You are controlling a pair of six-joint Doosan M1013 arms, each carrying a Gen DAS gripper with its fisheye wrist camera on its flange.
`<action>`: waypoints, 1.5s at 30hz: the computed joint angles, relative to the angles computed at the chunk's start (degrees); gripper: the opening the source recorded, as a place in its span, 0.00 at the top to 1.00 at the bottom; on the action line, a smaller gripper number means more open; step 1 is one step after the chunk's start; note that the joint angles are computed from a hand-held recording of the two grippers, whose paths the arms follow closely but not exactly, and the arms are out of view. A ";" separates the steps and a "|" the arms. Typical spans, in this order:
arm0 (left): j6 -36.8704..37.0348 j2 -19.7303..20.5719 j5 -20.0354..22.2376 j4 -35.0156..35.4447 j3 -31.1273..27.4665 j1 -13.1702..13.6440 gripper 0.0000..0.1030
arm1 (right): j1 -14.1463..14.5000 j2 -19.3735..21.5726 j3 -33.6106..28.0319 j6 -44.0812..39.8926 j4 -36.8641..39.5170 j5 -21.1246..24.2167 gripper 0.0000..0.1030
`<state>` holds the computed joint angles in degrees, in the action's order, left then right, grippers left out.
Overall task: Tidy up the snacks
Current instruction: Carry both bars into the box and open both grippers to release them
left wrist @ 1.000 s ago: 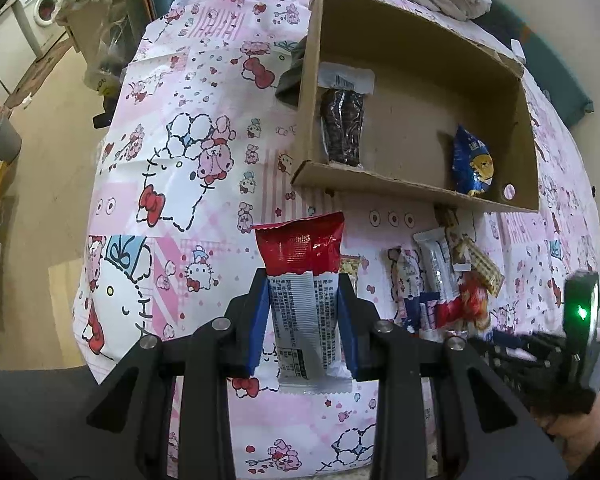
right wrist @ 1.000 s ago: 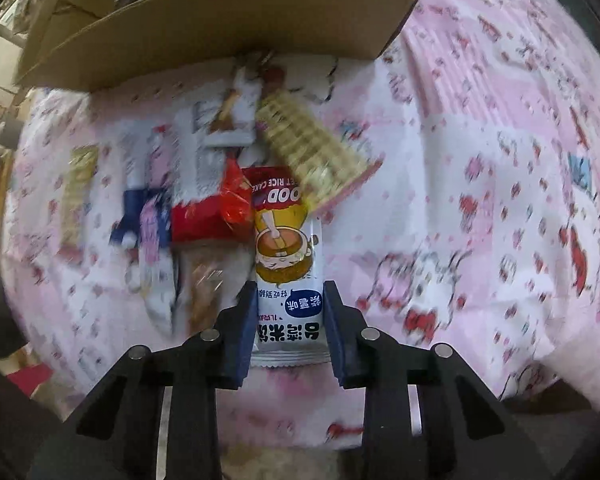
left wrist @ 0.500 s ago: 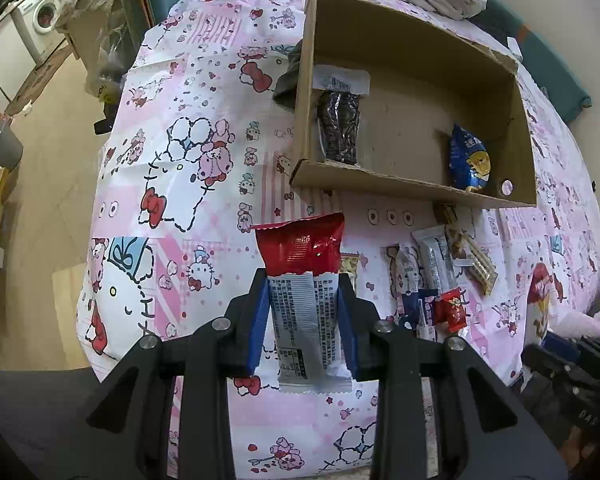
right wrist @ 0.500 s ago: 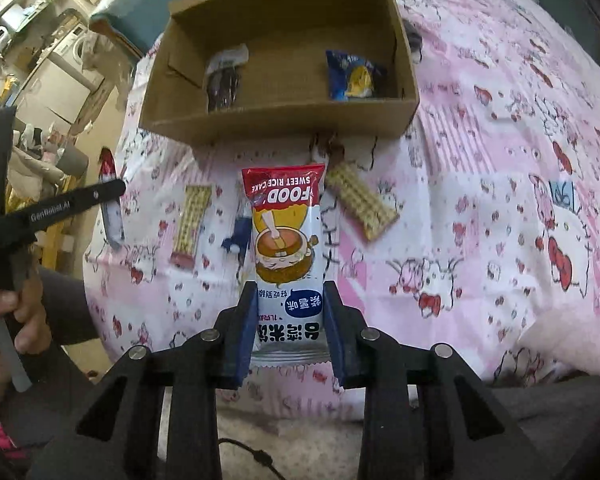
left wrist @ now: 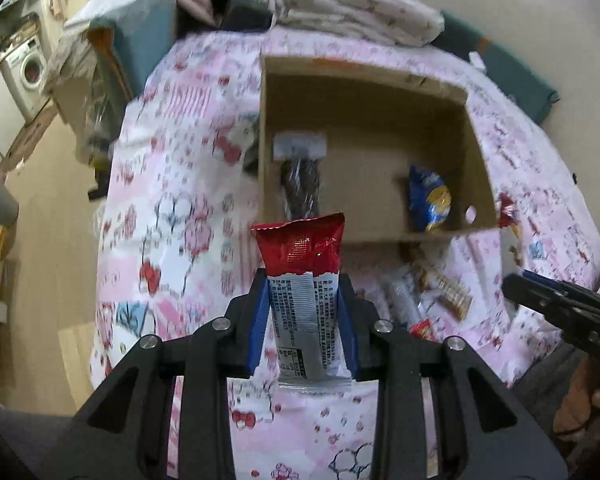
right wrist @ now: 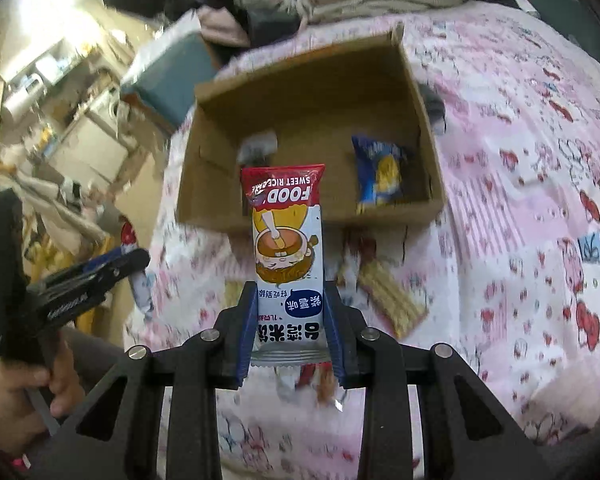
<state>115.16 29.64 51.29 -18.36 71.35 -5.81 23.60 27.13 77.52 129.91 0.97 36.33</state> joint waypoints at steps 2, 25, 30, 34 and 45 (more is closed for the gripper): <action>0.99 0.66 1.01 -0.75 -2.27 -0.21 0.73 | -0.47 0.63 -1.24 0.65 -1.10 0.77 0.68; -2.95 10.45 -3.54 5.32 -17.03 -5.02 0.73 | -5.16 5.88 -6.73 1.54 -0.19 -5.22 0.68; -2.18 11.52 -2.75 5.74 -17.53 -4.92 0.73 | -5.30 6.78 -7.18 0.25 1.67 -3.97 0.68; -2.86 12.44 -0.32 4.93 -18.82 -4.42 0.73 | -5.16 7.56 -7.89 0.47 1.41 -2.84 0.68; -3.91 13.60 2.89 4.21 -20.45 -4.11 0.67 | -5.07 8.68 -9.00 -0.07 1.70 -2.14 0.68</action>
<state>111.25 43.25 54.18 -14.15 50.89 -9.92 18.53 35.81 68.52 129.84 2.67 34.20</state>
